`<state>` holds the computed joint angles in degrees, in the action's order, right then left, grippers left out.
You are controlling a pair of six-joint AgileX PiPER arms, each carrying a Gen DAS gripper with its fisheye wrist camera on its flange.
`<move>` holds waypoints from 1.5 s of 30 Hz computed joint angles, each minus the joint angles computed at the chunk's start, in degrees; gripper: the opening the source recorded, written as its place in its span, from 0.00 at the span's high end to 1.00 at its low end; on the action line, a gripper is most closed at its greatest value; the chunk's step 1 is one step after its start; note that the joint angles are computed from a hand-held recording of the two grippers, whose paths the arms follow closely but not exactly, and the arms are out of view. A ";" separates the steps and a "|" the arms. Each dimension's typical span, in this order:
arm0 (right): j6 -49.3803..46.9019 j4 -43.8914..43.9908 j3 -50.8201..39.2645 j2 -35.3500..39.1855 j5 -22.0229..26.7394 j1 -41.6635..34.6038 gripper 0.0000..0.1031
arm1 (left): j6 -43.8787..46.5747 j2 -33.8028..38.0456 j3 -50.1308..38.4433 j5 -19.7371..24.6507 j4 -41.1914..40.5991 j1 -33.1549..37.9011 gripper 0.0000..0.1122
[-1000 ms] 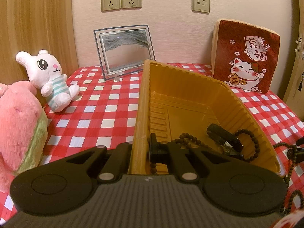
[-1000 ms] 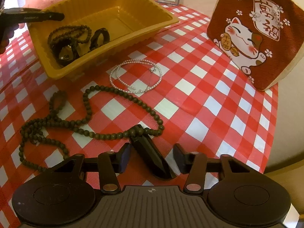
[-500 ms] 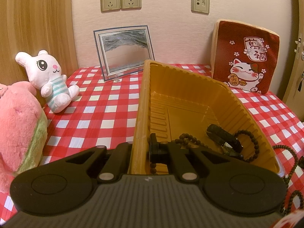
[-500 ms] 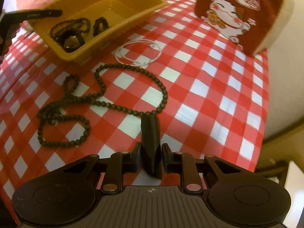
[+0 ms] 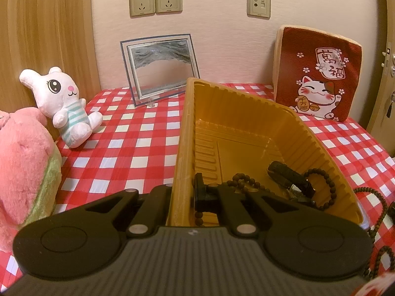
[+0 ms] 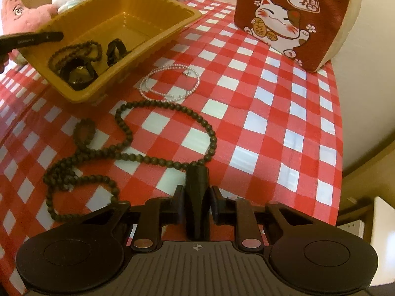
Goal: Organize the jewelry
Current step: 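Carry the black band to the tray and open the right tool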
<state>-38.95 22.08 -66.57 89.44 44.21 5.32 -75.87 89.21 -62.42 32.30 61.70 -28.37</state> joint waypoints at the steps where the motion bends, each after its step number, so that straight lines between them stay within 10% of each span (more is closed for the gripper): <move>1: 1.40 -0.28 -0.18 -0.32 -0.19 0.23 0.79 | -0.14 -0.05 0.08 0.06 0.09 -0.07 0.97; 15: 7.11 16.71 -15.51 2.82 2.81 7.21 0.79 | -0.22 -0.56 0.37 -0.52 0.76 -0.16 0.97; 30: 30.06 12.37 -36.69 23.61 -0.73 19.13 0.79 | -0.59 -0.52 0.22 -0.67 0.77 -0.15 0.97; 45: 20.50 22.71 -23.61 12.59 -8.99 12.42 0.48 | 1.34 -0.67 -0.10 -1.48 -0.55 0.57 0.97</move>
<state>-18.45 44.79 -90.18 102.03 35.22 17.74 -74.54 88.54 -62.51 30.81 61.15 -27.80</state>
